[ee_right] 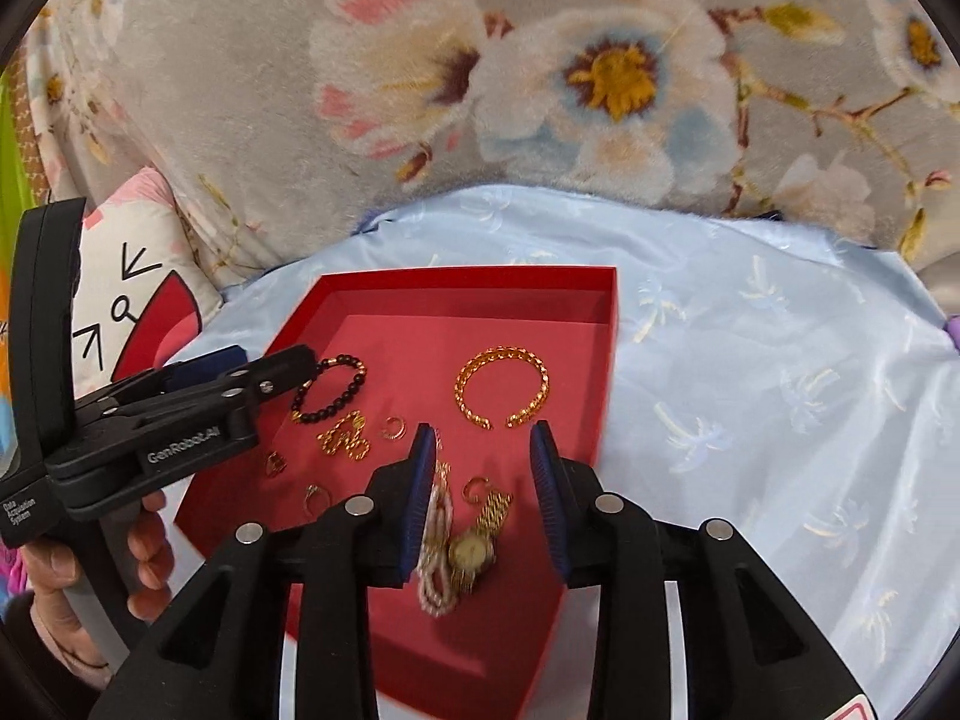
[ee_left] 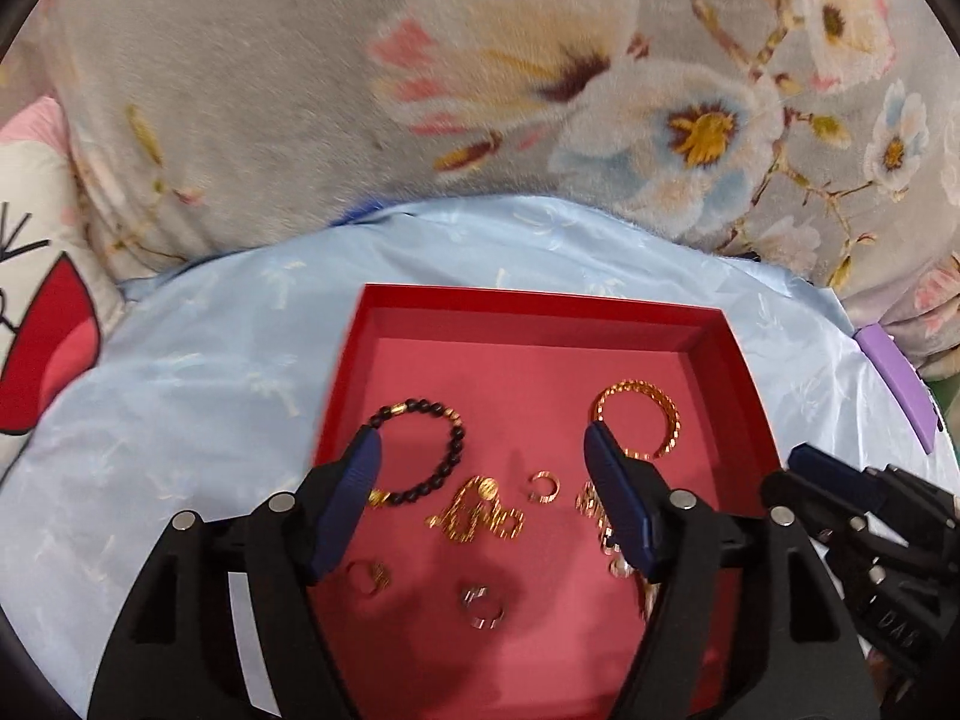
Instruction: Organize jewelry
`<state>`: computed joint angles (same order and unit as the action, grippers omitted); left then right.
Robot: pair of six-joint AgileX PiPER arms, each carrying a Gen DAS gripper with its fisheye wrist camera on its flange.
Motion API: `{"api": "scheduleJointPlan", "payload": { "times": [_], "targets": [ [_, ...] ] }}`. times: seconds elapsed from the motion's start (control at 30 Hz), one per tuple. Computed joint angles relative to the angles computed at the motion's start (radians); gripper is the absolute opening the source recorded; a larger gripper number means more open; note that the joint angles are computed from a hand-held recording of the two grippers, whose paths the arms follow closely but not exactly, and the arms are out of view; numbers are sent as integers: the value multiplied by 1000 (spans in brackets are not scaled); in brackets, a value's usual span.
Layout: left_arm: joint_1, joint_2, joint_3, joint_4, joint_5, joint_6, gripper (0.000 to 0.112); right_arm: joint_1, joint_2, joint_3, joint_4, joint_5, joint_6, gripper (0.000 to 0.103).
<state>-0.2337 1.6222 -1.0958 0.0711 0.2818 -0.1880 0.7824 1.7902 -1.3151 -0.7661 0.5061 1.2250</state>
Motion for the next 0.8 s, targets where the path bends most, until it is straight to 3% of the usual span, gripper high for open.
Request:
{"api": "scheduleJointPlan", "payload": {
  "times": [0.23, 0.5, 0.7, 0.8],
  "targets": [
    [-41, -267, 263, 384, 13, -379, 73, 197, -144, 188, -249, 121, 316, 50],
    [-207, -413, 500, 909, 122, -990, 78, 375, -102, 224, -324, 272, 485, 57],
    [-278, -466, 634, 1035, 157, -1226, 85, 463, -55, 248, -364, 369, 610, 66],
    [-332, -481, 688, 1098, 187, -1331, 85, 479, -55, 272, -381, 373, 673, 70]
  ]
}}
